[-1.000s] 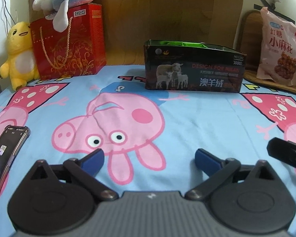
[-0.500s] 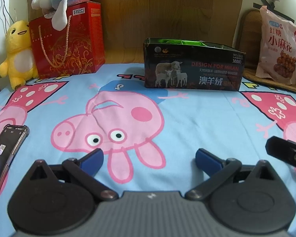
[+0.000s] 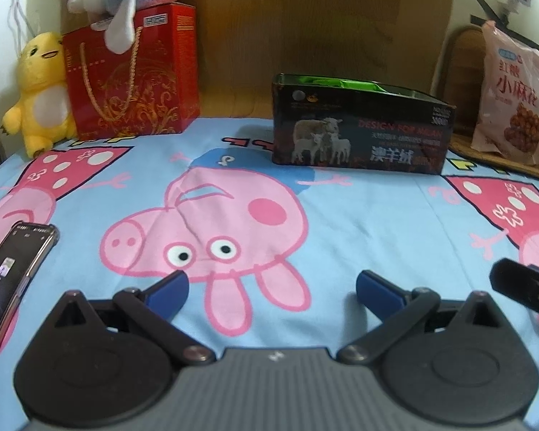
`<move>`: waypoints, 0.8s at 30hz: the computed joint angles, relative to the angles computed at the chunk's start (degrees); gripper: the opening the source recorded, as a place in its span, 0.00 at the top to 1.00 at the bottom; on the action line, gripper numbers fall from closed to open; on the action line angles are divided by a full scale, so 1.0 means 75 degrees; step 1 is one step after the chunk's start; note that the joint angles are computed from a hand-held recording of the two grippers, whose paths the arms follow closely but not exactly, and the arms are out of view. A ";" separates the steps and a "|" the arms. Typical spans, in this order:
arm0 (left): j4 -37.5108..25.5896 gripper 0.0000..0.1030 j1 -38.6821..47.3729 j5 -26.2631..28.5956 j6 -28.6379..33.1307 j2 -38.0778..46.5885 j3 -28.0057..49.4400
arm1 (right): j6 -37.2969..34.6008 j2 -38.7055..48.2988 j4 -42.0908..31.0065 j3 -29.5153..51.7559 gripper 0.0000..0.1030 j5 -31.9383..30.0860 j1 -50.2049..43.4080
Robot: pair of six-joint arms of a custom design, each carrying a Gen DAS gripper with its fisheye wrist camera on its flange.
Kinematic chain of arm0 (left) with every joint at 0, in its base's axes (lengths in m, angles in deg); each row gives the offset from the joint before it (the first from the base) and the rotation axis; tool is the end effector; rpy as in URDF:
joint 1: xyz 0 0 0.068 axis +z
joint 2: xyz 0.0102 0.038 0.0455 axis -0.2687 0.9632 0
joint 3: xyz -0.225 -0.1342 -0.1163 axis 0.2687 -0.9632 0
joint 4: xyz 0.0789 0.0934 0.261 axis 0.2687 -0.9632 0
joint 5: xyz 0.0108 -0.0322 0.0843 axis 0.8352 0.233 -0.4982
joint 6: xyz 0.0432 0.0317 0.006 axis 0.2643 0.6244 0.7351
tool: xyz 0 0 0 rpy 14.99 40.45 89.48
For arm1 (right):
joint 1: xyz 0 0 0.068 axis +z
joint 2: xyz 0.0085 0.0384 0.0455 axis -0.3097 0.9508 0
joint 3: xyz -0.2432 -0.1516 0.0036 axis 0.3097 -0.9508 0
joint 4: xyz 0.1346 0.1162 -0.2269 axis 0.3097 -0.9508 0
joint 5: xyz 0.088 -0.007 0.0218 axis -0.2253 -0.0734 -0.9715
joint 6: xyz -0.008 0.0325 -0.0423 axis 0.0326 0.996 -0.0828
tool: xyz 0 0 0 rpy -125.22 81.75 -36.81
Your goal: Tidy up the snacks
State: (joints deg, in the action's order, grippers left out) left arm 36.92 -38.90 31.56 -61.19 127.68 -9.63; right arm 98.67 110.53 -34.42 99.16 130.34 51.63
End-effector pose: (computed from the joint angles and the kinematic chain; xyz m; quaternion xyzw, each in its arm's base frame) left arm 0.2469 -0.1062 0.0534 0.1691 0.8914 -0.0871 0.4114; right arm 0.1276 0.2549 0.0392 0.2006 0.8185 0.0869 0.5313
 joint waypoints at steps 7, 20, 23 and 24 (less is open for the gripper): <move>0.0368 0.00 0.0024 -0.0217 -0.0220 -0.0040 -0.0205 | 0.0047 0.0048 -0.0211 0.0120 0.33 0.0126 0.0061; 0.1086 0.00 -0.0138 -0.0643 -0.0140 0.0041 -0.0469 | 0.0099 0.0046 -0.0268 0.0130 0.30 0.0176 0.0086; 0.1242 0.00 -0.0179 -0.0748 -0.0152 0.0058 -0.0525 | 0.0089 0.0018 -0.0272 0.0125 0.30 0.0186 0.0086; 0.1299 0.00 -0.0169 -0.0744 -0.0130 0.0069 -0.0538 | 0.0081 0.0013 -0.0266 0.0121 0.30 0.0188 0.0085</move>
